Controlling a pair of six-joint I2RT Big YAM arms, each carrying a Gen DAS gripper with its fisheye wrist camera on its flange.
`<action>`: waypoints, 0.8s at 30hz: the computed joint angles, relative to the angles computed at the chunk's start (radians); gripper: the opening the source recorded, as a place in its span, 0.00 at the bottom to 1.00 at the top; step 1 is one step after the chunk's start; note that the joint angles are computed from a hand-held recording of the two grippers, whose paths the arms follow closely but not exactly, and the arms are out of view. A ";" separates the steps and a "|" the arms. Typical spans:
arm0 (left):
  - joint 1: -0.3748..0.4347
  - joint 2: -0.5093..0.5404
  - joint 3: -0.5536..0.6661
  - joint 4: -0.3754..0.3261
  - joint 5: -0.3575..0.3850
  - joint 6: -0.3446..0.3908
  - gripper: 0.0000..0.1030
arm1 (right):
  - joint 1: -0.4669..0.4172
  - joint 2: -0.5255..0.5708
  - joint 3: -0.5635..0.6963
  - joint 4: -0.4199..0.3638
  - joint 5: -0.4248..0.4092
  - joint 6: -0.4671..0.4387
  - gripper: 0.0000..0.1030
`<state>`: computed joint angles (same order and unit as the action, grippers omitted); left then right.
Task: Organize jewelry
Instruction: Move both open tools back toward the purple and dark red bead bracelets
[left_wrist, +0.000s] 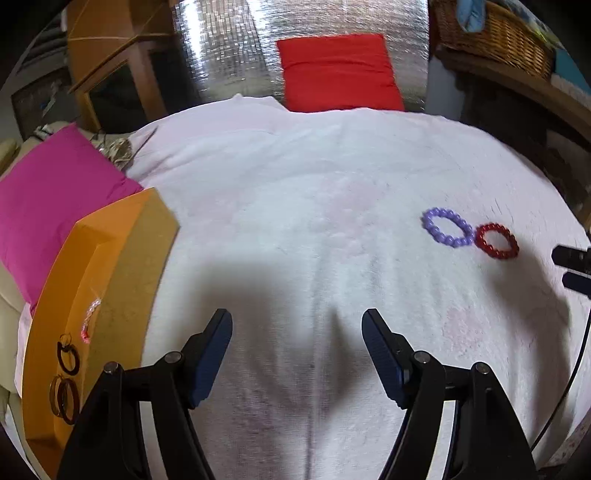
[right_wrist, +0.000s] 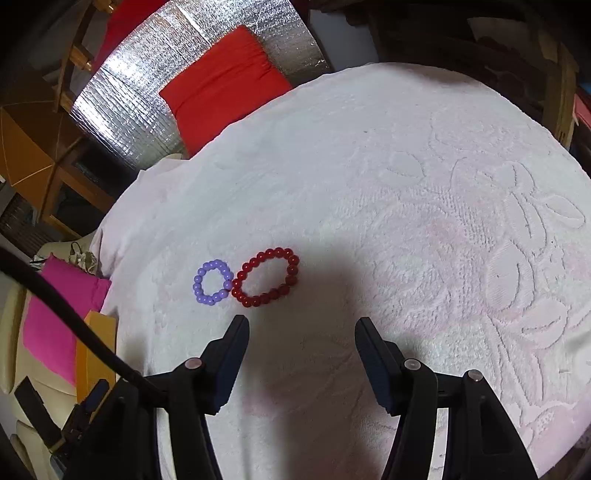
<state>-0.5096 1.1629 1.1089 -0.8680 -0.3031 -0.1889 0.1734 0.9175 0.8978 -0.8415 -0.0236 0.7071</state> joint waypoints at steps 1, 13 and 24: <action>-0.007 0.005 0.002 -0.002 -0.003 0.000 0.71 | -0.002 -0.003 -0.003 0.002 -0.002 -0.004 0.62; -0.043 0.041 0.020 0.000 -0.008 0.000 0.71 | -0.003 0.005 -0.015 0.034 0.015 -0.032 0.62; -0.079 0.084 0.044 -0.001 -0.015 -0.013 0.71 | -0.027 0.006 -0.030 0.060 -0.003 -0.043 0.62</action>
